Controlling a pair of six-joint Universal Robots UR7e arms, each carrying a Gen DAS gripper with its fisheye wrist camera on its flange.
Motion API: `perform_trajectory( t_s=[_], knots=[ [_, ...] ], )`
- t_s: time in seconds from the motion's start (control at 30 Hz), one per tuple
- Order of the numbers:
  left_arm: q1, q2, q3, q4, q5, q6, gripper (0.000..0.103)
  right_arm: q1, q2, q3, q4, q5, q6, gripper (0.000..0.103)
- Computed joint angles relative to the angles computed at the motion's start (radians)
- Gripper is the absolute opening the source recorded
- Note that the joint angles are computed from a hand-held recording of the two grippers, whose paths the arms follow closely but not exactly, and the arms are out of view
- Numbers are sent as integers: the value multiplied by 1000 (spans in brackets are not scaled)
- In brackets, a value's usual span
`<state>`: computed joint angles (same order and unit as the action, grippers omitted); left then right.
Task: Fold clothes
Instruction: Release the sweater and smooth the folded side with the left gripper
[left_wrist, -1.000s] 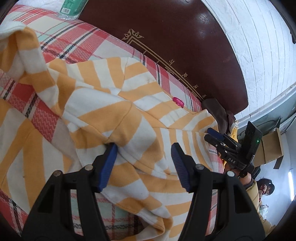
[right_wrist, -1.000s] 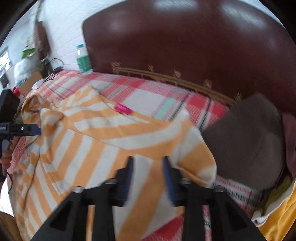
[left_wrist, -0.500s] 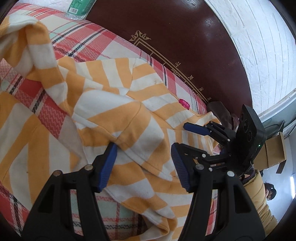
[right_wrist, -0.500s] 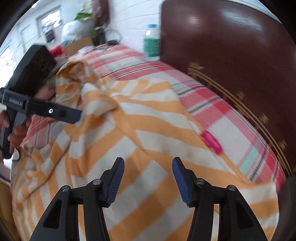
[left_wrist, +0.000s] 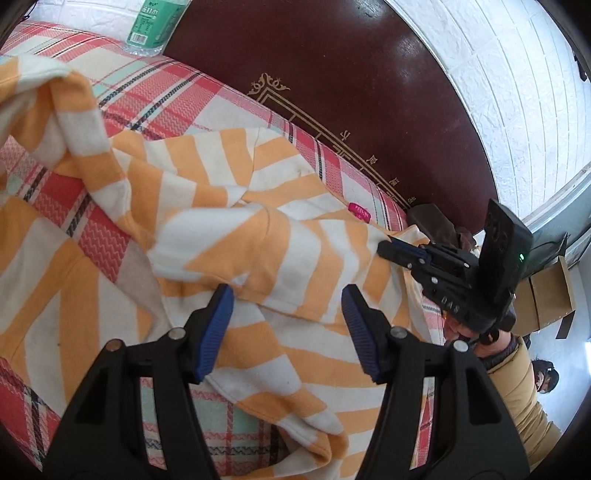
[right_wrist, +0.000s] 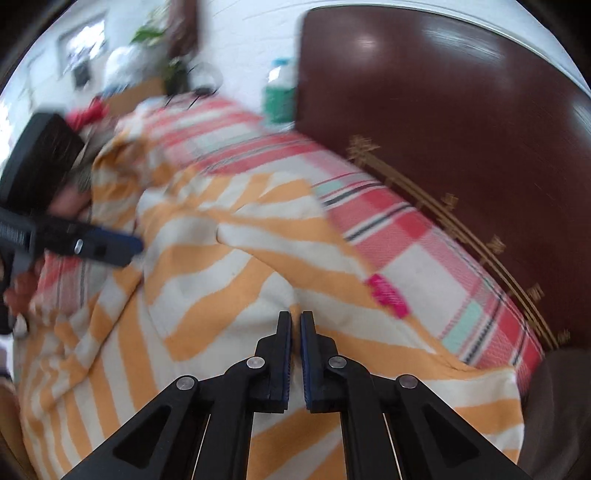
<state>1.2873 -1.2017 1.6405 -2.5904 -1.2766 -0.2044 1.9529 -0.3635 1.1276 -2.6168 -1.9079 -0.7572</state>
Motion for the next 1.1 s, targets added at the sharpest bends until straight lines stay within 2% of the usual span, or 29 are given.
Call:
perform_trajectory(
  t_s=[0.07,0.1,0.13,0.23,0.3,0.37,0.43,0.53,0.67,0.77,0.87,0.93,0.97,1.0,1.03,1.1],
  knots=[
    [1,3,-2,6,6,-6,62,-21,10,-46,65,15,99,7],
    [1,0,2,7,12,-8,63,-26,17,-63,98,9,120,10],
    [0,-2,6,9,18,-9,63,-27,24,-68,96,-20,125,22],
    [-8,-42,47,-5,36,-3,63,-21,30,-52,45,-86,130,41],
    [-19,-79,84,-17,60,8,63,-18,11,-16,-14,-76,131,43],
    [-29,-117,120,-23,84,17,63,-10,-17,29,-70,-32,119,45],
    [-35,-158,154,-3,106,27,63,-5,-61,85,-58,74,107,45],
    [-53,-215,211,67,141,60,64,3,-110,150,71,213,58,45],
    [-71,-269,276,162,136,127,64,16,-125,226,166,250,46,45],
    [-87,-300,316,216,148,165,64,18,-145,298,140,260,79,45],
    [-99,-328,338,245,163,146,64,17,-184,386,85,294,128,46],
    [-104,-347,356,251,173,133,59,19,-212,445,34,294,151,47],
    [-106,-357,364,253,175,119,44,21,-221,468,15,294,165,47],
    [-109,-366,370,261,179,98,23,24,-222,484,-5,295,177,47],
    [-111,-375,375,268,182,77,15,26,-226,499,-24,298,194,47],
    [-120,-413,402,260,173,43,14,24,-239,532,-57,313,229,47]
  ],
)
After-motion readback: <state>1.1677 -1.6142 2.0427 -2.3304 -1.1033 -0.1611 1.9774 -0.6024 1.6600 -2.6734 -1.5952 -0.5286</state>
